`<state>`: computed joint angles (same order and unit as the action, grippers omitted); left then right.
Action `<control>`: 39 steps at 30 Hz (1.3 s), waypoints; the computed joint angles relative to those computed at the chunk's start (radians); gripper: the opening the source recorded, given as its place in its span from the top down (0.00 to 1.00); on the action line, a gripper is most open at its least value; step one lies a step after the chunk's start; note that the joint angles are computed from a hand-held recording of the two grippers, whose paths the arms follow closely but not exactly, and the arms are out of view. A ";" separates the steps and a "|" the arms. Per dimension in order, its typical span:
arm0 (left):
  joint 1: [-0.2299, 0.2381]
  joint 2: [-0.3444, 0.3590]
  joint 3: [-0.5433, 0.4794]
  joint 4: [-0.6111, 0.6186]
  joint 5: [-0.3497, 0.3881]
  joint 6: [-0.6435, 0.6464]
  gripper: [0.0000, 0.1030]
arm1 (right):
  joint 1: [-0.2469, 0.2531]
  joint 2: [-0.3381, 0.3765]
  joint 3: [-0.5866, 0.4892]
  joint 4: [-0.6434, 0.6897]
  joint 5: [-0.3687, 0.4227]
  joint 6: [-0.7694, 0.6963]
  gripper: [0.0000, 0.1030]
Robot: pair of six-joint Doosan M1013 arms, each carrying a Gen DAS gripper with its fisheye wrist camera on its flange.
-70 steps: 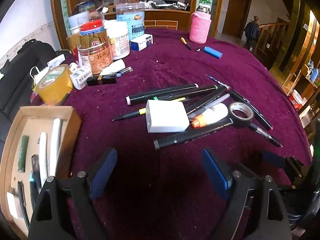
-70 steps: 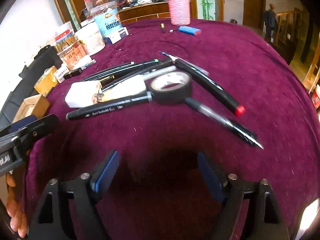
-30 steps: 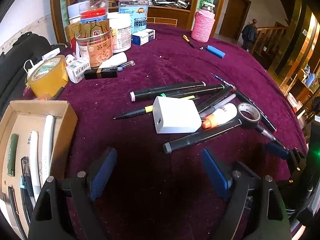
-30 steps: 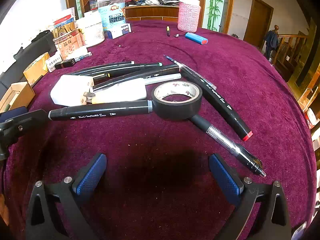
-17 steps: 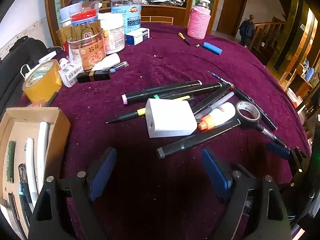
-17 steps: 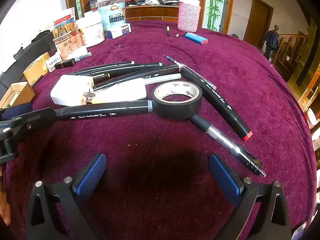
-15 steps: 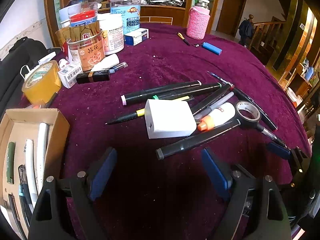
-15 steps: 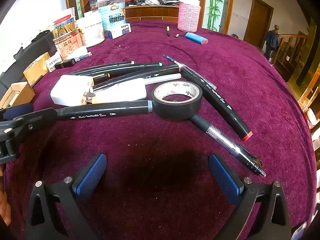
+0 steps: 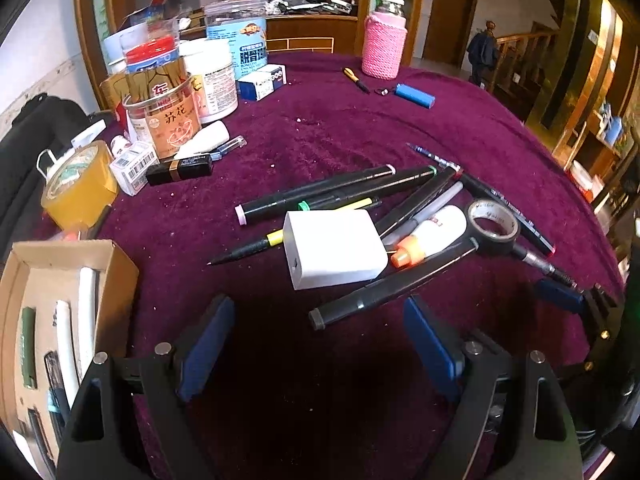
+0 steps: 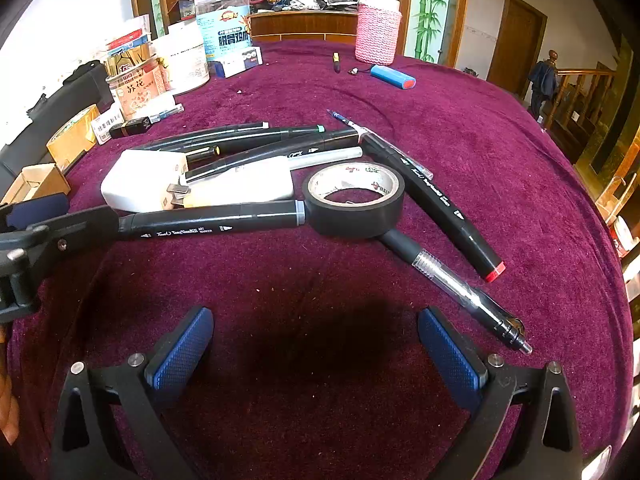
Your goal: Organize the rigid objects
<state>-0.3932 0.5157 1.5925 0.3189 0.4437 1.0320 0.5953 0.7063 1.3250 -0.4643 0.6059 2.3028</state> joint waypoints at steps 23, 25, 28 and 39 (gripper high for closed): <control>-0.003 0.003 -0.006 -0.090 -0.015 0.128 0.17 | 0.000 0.000 -0.001 -0.004 0.003 0.006 0.01; -0.003 0.000 -0.002 -0.090 -0.024 0.124 0.17 | 0.000 0.000 -0.001 -0.004 0.003 0.007 0.01; -0.003 -0.002 -0.001 -0.093 -0.025 0.125 0.17 | 0.000 0.000 0.000 -0.004 0.003 0.007 0.01; -0.004 -0.001 0.000 -0.089 -0.026 0.136 0.17 | 0.000 0.000 0.000 -0.003 0.003 0.006 0.01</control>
<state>-0.3975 0.5149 1.5929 0.2297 0.4181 1.1679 0.5954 0.7059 1.3252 -0.4674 0.6088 2.3084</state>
